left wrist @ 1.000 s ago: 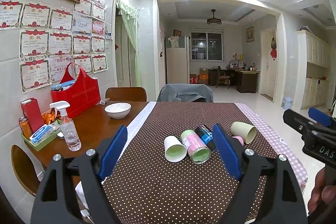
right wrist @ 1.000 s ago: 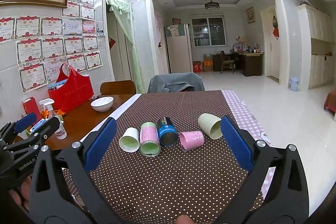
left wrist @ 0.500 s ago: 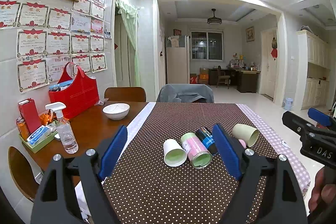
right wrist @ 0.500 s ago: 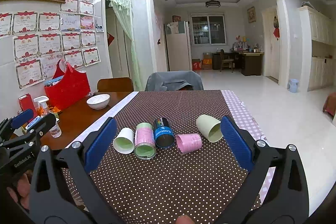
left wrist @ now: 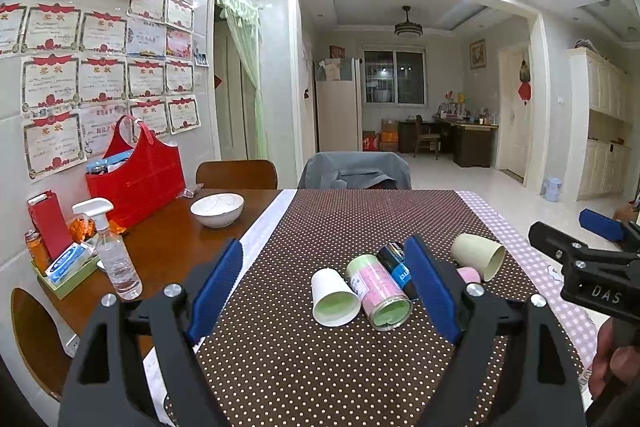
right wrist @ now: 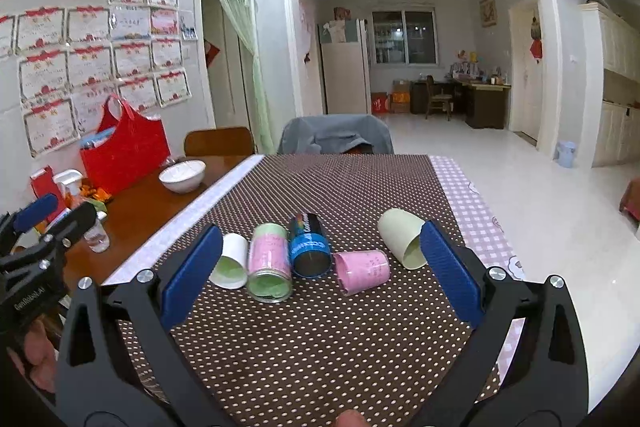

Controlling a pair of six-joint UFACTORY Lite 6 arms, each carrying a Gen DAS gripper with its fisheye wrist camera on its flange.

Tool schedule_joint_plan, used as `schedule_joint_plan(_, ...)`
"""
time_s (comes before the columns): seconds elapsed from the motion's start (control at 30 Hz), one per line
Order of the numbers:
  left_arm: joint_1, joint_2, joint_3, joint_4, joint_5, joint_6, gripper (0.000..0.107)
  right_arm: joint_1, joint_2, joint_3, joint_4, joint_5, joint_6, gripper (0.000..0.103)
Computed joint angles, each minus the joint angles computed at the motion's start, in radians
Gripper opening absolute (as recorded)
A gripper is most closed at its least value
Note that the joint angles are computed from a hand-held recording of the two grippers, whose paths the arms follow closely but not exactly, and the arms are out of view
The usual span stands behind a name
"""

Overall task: Flip cup upside down
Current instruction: 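Move the right gripper to the pale green cup and close around it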

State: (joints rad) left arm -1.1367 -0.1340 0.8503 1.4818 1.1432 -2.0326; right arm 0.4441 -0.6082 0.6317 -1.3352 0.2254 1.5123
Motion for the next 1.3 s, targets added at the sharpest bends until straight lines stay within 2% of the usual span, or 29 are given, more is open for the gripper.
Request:
schedule_joint_plan(0.2, 0.180, 0.093, 0.082, 0.058, -0.175, 0.021, 0.082, -0.153, 0.234, 0.158, 0.521, -0.136, -0.590, 0.097)
schedule_joint_plan(0.33, 0.285, 0.171, 0.147, 0.089, -0.283, 0.022, 0.082, -0.216, 0.393, 0.259, 0.913, -0.163, -1.009, 0.097)
schedule_joint_plan(0.47, 0.366, 0.266, 0.233, 0.100, -0.374, 0.043, 0.082, -0.267, 0.553, 0.380, 1.304, -0.135, -1.428, 0.097)
schedule_joint_plan(0.63, 0.439, 0.395, 0.352, 0.088, -0.463, 0.074, 0.082, -0.338, 0.767, 0.582, 1.720, -0.028, -1.906, 0.097)
schedule_joint_plan(0.73, 0.468, 0.470, 0.424, 0.068, -0.502, 0.102, 0.082, -0.357, 0.889, 0.711, 1.735, 0.052, -1.952, 0.097)
schedule_joint_plan(1.07, 0.545, 0.669, 0.646, -0.068, -0.602, 0.260, 0.082, -0.380, 1.277, 1.186, 1.469, 0.314, -1.803, 0.097)
schedule_joint_plan(1.2, 0.569, 0.763, 0.758, -0.145, -0.629, 0.350, 0.082, -0.399, 1.485, 1.475, 1.413, 0.469, -1.784, 0.097)
schedule_joint_plan(1.3, 0.582, 0.827, 0.834, -0.208, -0.648, 0.423, 0.082, -0.409, 1.682, 1.776, 1.387, 0.630, -1.786, 0.097)
